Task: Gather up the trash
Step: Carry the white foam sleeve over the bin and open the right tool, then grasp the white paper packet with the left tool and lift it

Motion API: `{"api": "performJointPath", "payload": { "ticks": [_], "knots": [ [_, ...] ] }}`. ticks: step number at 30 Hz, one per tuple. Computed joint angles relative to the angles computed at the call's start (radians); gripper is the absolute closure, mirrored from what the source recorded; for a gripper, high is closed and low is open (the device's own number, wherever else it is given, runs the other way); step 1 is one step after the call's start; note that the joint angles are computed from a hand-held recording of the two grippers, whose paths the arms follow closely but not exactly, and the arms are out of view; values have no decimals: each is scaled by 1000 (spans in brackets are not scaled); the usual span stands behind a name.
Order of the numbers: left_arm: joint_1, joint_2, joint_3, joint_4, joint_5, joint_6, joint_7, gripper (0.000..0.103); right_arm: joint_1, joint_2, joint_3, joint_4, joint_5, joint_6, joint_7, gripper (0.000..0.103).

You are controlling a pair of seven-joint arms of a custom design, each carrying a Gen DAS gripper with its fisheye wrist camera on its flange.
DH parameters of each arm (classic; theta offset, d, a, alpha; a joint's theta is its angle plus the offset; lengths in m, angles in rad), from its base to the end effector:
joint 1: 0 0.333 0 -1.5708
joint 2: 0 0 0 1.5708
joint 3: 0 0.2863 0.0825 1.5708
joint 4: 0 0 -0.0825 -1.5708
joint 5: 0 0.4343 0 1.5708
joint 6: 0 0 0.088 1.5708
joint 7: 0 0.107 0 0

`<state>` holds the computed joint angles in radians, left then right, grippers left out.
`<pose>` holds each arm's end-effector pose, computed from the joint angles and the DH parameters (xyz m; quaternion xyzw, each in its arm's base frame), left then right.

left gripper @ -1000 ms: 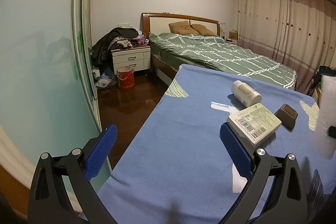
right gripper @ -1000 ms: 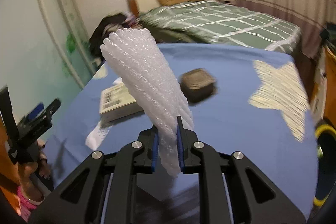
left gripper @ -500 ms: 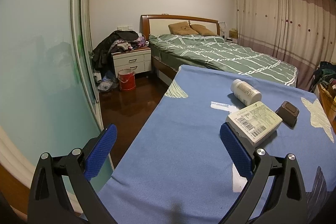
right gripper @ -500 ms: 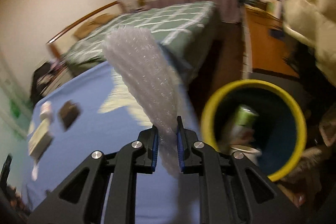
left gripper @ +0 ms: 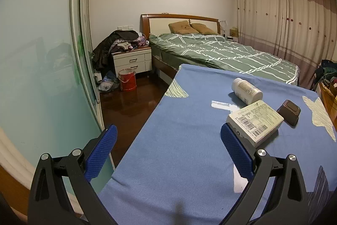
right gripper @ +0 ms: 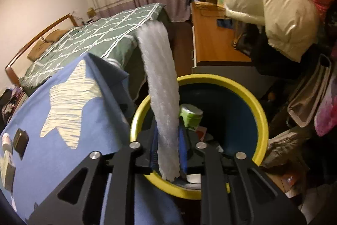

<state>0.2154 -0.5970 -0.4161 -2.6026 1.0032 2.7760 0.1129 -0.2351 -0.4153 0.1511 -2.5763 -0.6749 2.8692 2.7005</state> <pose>0.4575 -0.1265 0.4434 -0.7227 0.4847 -0.2744 0.4094 0.4982 -0.0080 0.4165 -0.4250 0.8187 -0.2967 0.2471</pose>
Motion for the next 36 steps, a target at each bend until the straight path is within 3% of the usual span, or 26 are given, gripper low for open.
{"api": "performJointPath", "payload": {
  "ticks": [2,10,14,18,23,29,32,36],
  "knots": [
    [-2,-1,1,-1,-1,-2,2,6,-28,-9,28,-3,-39,-4,45,64],
    [-13,11,1,10,8,-10,24,6,-31,-10,32,3,-112,-9,99,58],
    [-55,61,62,25,-53,46,124,6,-10,-11,22,8,-114,-26,92,56],
    [-138,155,141,63,-203,113,367,6,3,-10,18,16,-121,-39,90,54],
    [-395,299,353,135,-561,184,874,6,16,-3,10,22,-127,-42,90,52],
    [-392,405,334,253,-668,131,1093,6,30,8,-6,27,-109,-34,70,52],
    [-437,450,377,303,-878,117,1312,6,34,12,-9,29,-98,-34,61,52],
    [-434,514,372,372,-1052,95,1489,6,36,16,-9,32,-92,-33,56,52]
  ]
}}
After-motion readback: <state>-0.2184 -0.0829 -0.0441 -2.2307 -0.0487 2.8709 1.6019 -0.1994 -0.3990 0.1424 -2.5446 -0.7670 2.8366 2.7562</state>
